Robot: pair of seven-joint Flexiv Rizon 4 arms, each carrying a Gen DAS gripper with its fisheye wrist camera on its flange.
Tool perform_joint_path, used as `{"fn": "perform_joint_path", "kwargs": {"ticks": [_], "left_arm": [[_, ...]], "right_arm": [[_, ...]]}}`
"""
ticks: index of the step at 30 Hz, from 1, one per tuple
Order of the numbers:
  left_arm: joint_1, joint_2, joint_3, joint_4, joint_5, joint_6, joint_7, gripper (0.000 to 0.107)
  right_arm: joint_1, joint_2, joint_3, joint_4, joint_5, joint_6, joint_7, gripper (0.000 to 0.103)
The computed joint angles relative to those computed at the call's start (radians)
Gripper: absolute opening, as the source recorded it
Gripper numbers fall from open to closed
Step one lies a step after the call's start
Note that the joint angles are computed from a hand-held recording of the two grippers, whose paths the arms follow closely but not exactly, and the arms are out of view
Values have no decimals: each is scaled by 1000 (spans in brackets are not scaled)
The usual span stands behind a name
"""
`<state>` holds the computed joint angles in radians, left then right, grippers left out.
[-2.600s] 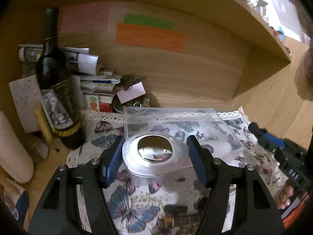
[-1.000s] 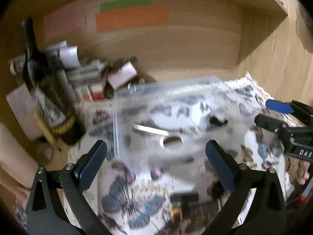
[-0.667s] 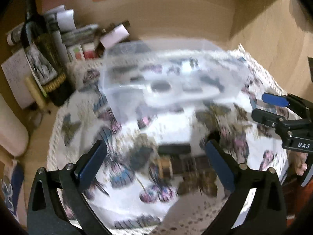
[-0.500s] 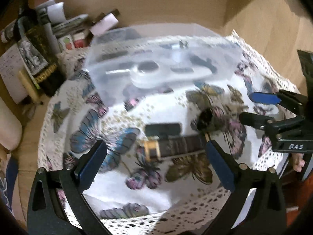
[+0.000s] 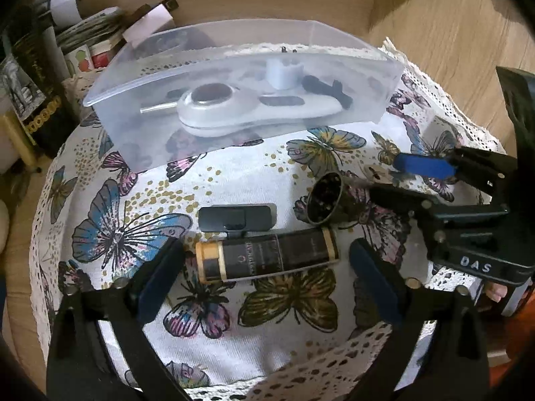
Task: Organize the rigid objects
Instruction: 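Grasp the black-and-gold cylinder with the left tool while the right tool grasps the key ring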
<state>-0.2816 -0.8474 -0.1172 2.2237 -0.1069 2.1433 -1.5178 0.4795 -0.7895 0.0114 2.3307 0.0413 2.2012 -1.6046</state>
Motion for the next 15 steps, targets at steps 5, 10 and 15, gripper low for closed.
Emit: {"fn": "perform_joint_path", "kwargs": {"ticks": [5, 10, 15], "left_arm": [[-13, -7, 13, 21, 4, 53, 5, 82], [39, -10, -14, 49, 45, 104, -26, 82], [70, 4, -14, 77, 62, 159, -65, 82]], "right_arm": [[5, -10, 1, 0, 14, 27, -5, 23], [-9, -8, 12, 18, 24, 61, 2, 23], [-43, 5, 32, 46, 26, 123, 18, 23]]}}
